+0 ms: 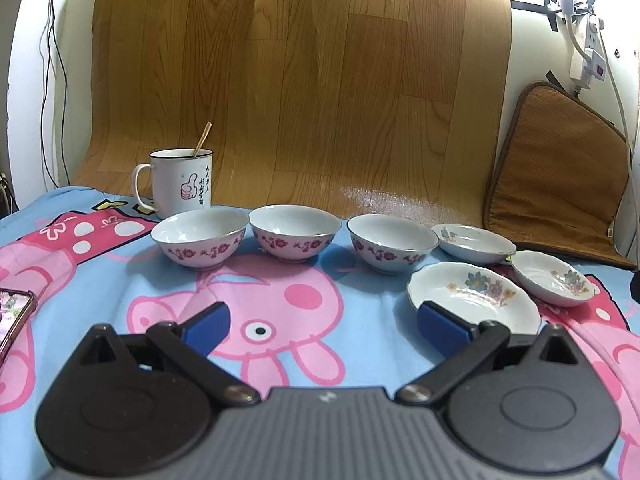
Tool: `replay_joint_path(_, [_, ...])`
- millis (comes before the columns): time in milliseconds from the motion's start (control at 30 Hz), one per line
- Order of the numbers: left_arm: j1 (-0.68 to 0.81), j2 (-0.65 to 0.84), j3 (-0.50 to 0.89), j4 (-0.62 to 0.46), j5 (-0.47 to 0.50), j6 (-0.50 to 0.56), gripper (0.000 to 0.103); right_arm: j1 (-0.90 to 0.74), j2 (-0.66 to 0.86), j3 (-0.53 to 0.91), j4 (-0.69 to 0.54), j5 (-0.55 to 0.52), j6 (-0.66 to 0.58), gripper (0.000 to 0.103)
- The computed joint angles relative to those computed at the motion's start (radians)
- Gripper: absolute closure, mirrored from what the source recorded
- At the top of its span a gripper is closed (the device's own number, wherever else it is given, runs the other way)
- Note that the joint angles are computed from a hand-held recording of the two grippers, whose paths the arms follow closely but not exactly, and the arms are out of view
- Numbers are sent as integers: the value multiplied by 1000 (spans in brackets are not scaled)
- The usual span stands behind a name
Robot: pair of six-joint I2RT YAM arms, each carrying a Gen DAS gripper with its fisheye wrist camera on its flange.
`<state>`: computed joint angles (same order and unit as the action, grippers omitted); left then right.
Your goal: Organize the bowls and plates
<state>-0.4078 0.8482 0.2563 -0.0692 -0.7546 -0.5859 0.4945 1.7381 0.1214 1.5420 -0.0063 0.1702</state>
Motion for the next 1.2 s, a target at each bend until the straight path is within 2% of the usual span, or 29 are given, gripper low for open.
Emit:
replay_joint_path(267, [-1,6,5,-8,0,-4,0,2,-10,-1,-11,0,0,0])
replay_joint_path(333, [10,9,10,-11,24,8,0,-9,-25,6,-45,-21,5,0])
replay_joint_path(433, [53,-29,22,-30,101,32,0,-68,-98,40,-211,-124,45,0])
replay_joint_path(567, [152,-64,65,-40,268,106,0,-150,-154,120,-439,-248,103,1])
replay_joint_path(633, [228,-52,92,-30,395,138,0,-172,-176,168,-548,-308,105,19])
replay_joint_path(700, [316,-5,122,-13,545,158,2,-189,-193,232,-676,-384,90,29])
replay_joint_path(800, [457,174,208,3,774,163,17,-180,-169,354,-839,-458,38,39])
replay_joint_path(867, [517,296,265,8,881,169,33,-161,-128,450,-942,-471,-2,45])
replay_joint_path(933, [546,392,309,14,934,172,42,-153,-68,548,-1035,-492,-14,53])
replay_joint_path(1033, [554,453,331,38,968,175,50,-153,25,671,-1139,-523,4,63])
replay_joint_path(1133, [523,489,346,53,950,190,58,-153,84,743,-1209,-543,10,75])
replay_joint_path(1200, [487,492,347,62,897,206,63,-150,118,780,-1257,-564,6,81])
